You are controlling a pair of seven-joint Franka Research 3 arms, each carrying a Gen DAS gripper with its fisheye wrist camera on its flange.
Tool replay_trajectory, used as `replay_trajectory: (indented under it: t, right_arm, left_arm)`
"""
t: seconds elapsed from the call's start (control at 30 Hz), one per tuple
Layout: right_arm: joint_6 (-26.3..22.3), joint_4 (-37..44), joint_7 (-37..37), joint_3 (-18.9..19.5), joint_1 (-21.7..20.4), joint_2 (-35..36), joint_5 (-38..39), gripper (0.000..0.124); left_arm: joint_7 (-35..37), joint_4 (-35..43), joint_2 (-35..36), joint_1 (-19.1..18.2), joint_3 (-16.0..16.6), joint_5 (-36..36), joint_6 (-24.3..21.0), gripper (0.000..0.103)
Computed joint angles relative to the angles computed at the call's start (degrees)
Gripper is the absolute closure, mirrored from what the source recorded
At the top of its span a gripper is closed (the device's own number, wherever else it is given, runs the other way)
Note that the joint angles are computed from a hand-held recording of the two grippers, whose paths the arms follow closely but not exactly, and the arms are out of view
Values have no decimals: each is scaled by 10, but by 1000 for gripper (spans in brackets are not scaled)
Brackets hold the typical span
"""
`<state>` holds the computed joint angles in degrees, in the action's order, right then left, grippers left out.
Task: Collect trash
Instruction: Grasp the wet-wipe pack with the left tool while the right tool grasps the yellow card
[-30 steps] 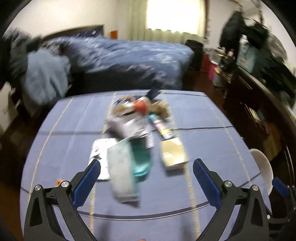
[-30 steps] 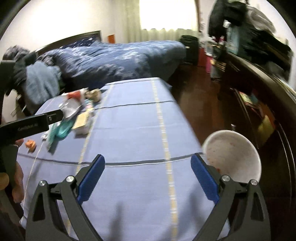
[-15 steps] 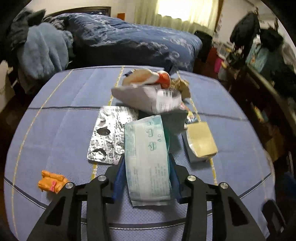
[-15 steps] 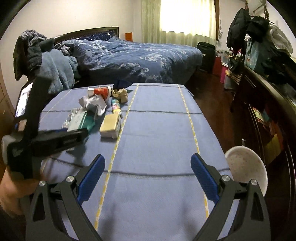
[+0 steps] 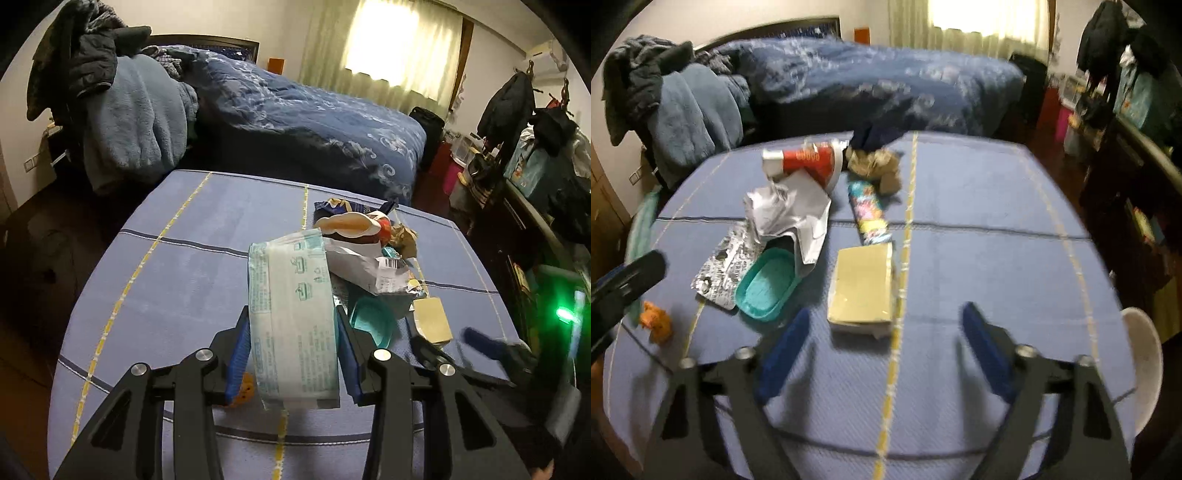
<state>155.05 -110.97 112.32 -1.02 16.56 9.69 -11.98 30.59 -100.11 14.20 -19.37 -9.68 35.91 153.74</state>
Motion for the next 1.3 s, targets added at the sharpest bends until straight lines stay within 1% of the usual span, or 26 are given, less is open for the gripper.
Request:
replay_trajectory:
  t: [0.07,0.1,0.17,0.2,0.27,0.3,0.4,0.53,0.87,1.0,1.1,1.3]
  right_arm:
    - [-3,11,21,-8,9,9,-29,52]
    - [-5,16,15,-6,8,12,-26,52]
    - [-1,17,18,-7,10,14,-32,64]
    - [10,12,14,-7,10,12,-35,84]
    - [6,11,10,-6,9,10,-30,84]
    - [11,6,12,-7,10,6,-35,84]
    - [16,-14,34,-13,11,-11,-57,84]
    - [24,-46,37,-6,-5,-39,-50,84]
    - [57,-129,55,15,-46,-106,-44,84]
    - [71,-163,50,24,-64,-134,-28,84]
    - [80,-187,60,33,-80,-155,-33,83]
    - [94,-225,57,45,-111,-186,-20,83]
  left_arm:
    - [-1,-2,-2,1,1,2,3,60]
    - [-4,-2,-2,0,2,5,3,60]
    - [-11,-3,-2,-3,4,15,1,60]
    - [-14,-3,-2,-3,4,17,1,60]
    - [-10,-4,-2,-1,2,14,3,60]
    - [-11,-3,-1,-2,3,16,1,60]
    - [-10,-4,-2,-2,2,17,-1,60]
    - [-7,0,1,-4,0,15,-9,60]
    - [-13,5,-2,-22,-6,38,-27,59]
    - [-13,14,0,-32,-9,49,-37,59]
    - [-17,23,3,-41,-10,61,-46,59]
    - [-3,51,20,-57,-15,67,-62,59]
